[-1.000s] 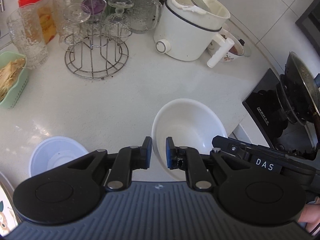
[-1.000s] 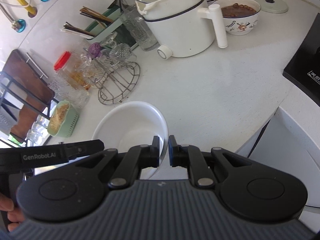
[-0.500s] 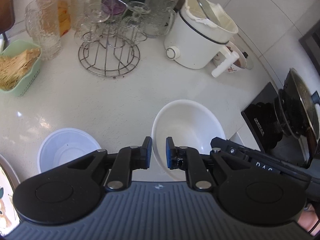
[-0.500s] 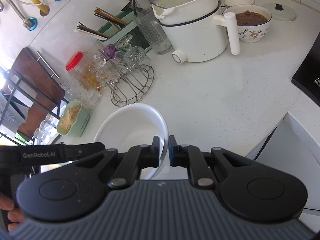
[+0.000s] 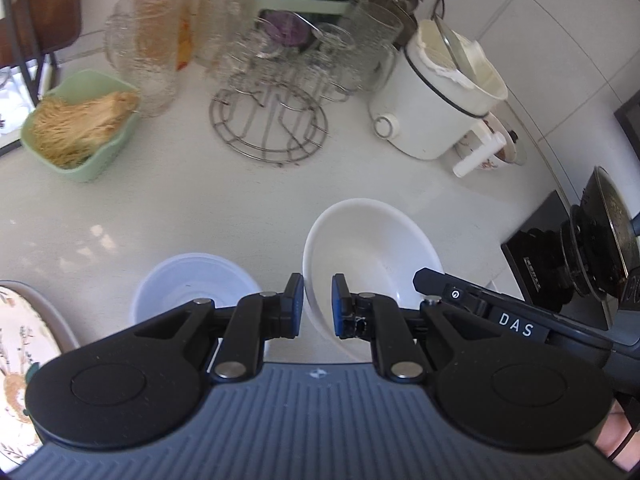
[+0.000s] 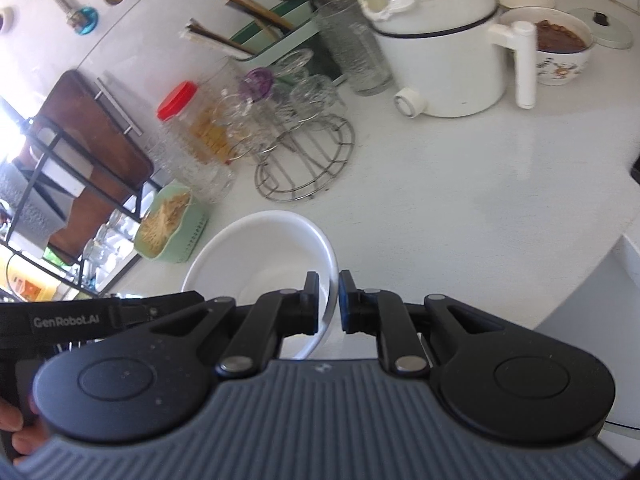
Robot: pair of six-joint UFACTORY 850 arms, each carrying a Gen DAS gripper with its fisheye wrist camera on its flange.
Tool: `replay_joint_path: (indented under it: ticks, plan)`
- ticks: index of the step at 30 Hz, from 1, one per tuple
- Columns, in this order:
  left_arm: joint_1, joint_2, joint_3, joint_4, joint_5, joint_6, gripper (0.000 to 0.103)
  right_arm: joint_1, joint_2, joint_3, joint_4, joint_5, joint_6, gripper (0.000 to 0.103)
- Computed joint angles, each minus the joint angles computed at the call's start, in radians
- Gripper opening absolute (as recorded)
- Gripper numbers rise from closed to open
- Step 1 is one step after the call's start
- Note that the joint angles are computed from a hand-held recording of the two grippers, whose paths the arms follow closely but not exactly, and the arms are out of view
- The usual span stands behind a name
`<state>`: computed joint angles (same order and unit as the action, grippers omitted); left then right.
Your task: Organize plates and bowls
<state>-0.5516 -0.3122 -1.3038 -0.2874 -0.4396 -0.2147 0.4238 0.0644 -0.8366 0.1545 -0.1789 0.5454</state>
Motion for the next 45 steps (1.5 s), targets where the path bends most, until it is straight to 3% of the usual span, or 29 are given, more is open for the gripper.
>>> replay_joint_path:
  ticks: [4,11,15,24,29,43,45]
  plan:
    - [0.029,0.038,0.044,-0.031,0.021,0.018,0.016,0.022,-0.033,-0.034,0.021,0.001,-0.035,0.014]
    - [0.082,0.098,0.116,-0.125,0.069,0.097,0.016,0.043,-0.088,-0.096,0.208,-0.023,-0.279,0.014]
    - [0.092,0.135,0.153,-0.055,0.102,0.054,0.016,0.058,-0.119,-0.133,0.282,-0.038,-0.386,0.014]
    - [0.145,0.177,0.263,-0.127,0.142,0.042,0.017,0.086,-0.19,-0.196,0.419,-0.087,-0.612,0.014]
    - [0.15,0.16,0.289,-0.088,0.137,-0.017,0.017,0.106,-0.236,-0.227,0.321,-0.113,-0.56,0.014]
    - [0.148,0.141,0.334,-0.141,0.15,-0.067,0.017,0.1,-0.288,-0.266,0.306,-0.203,-0.616,0.014]
    - [0.151,0.145,0.343,-0.158,0.155,-0.073,0.017,0.098,-0.292,-0.271,0.29,-0.211,-0.601,0.019]
